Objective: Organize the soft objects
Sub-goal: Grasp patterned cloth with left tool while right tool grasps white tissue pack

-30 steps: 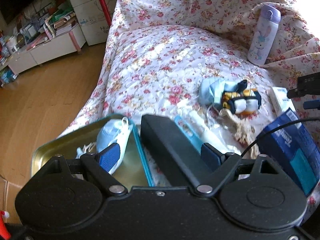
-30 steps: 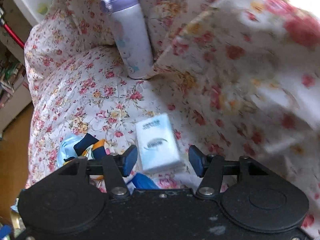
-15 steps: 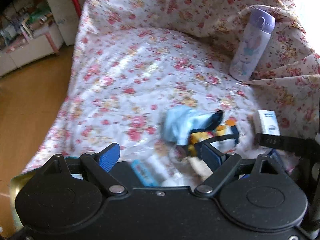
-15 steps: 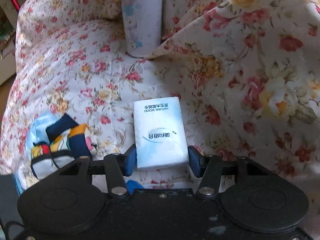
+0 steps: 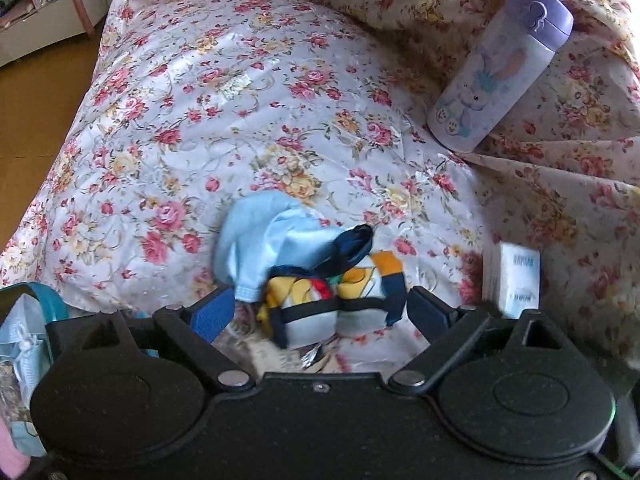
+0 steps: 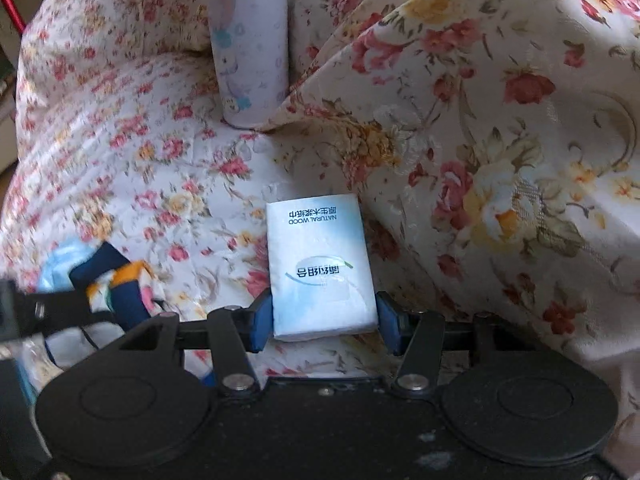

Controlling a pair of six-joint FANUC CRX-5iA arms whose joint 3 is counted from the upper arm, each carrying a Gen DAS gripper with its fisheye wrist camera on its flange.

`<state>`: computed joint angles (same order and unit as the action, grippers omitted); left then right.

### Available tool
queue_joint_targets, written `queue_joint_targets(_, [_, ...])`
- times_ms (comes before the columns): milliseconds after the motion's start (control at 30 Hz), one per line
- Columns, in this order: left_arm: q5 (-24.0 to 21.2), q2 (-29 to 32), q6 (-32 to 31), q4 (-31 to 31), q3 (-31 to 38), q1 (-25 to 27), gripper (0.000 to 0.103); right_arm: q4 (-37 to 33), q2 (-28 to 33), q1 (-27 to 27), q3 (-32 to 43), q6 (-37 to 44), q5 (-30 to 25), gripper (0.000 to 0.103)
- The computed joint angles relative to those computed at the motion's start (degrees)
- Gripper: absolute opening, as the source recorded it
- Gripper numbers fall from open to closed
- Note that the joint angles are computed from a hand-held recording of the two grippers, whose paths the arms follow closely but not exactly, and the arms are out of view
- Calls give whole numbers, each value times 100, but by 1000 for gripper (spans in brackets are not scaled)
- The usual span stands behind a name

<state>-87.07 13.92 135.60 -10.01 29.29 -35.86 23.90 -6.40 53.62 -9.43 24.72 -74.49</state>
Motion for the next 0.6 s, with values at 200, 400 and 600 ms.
queue_joint_targets(200, [-106, 324, 261, -52, 328, -68, 90, -49, -60, 13, -36, 58, -114, 52])
queue_joint_targets(400, [-319, 608, 344, -145, 556, -133, 90, -33, -73, 43, -47, 103, -140, 52])
queue_joint_targets(600, [-497, 763, 87, -114, 677, -116, 89, -32, -27, 30, -43, 151, -85, 52])
